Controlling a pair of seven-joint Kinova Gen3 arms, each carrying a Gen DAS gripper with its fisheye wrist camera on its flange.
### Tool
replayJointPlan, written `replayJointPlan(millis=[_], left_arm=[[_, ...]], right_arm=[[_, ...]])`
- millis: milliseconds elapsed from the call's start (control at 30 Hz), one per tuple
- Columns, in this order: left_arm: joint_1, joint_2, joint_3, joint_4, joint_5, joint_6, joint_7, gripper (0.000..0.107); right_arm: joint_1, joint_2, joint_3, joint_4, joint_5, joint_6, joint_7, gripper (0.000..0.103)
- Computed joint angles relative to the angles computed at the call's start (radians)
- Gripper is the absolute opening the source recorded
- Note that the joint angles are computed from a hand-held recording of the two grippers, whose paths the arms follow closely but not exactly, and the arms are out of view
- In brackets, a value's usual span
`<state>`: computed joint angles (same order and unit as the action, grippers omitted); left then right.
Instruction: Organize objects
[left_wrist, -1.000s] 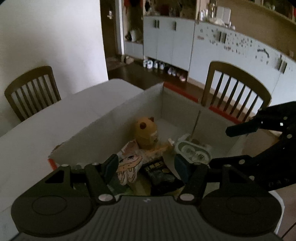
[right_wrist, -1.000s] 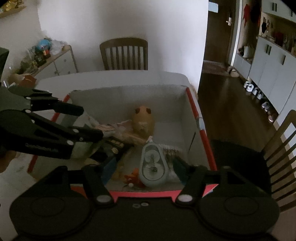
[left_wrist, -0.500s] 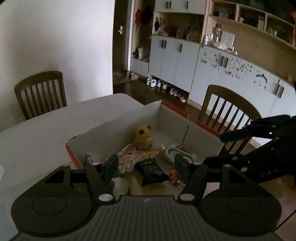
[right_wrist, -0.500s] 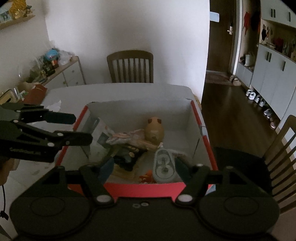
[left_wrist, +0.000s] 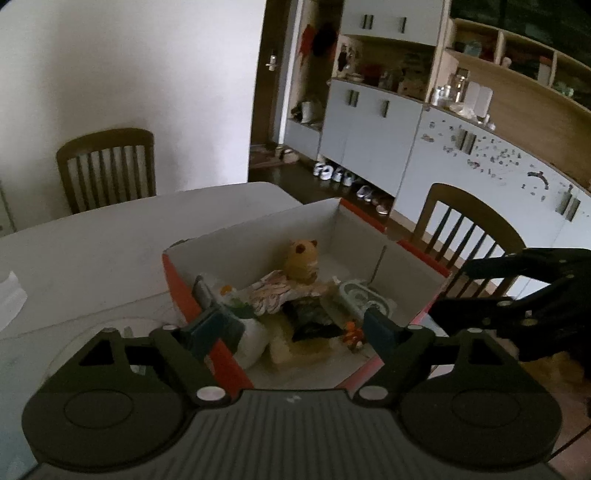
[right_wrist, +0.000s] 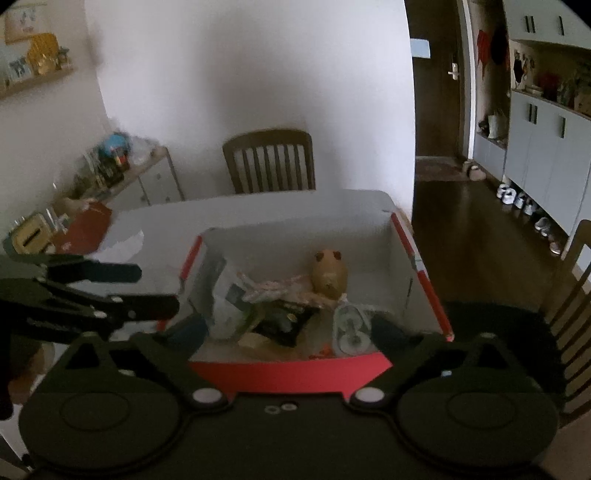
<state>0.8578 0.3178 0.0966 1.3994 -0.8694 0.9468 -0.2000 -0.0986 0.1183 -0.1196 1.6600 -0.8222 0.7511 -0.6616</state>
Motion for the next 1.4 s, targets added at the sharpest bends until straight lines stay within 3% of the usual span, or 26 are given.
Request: replayJointPlan(millis=[100,167,467,633,767,1233,1400], left_arm=[[0.011,0.002,-0.002,-0.003,-0.004,0.024,0.021,0.088],[0.016,0.000,-0.003,0.003,-0.012,0.030,0.041,0.103],[0.040,-0.009,0.008,0.030,-0.079,0.056,0.128,0.103],[0.039,-0.025,0.018,0.058,-0.108,0.031,0.179,0.103],[0.064,-0.002,0.020,0.028,-0.137,0.104,0.196,0.103],[0.047,-0.018,0.031,0.048,-0.130,0.059,0.240,0.103],[0.063,0.001,0.028,0.018,-0.132,0.100,0.229,0.103]], right_arm=[[0.003,-0.009,-0.002,0.016,-0.026,-0.005,0.026,0.102],[0.001,-0.013,-0.001,0.024,-0.036,-0.010,0.029,0.102],[-0.013,-0.037,0.007,0.071,-0.074,-0.057,0.061,0.103],[-0.020,-0.033,0.012,0.064,-0.064,-0.051,0.043,0.103],[-0.023,-0.024,0.011,0.053,-0.041,-0.042,0.010,0.103],[-0.016,-0.016,0.005,0.047,-0.033,-0.030,0.000,0.103],[-0.011,-0.015,0.005,0.050,-0.039,-0.028,0.008,0.103]])
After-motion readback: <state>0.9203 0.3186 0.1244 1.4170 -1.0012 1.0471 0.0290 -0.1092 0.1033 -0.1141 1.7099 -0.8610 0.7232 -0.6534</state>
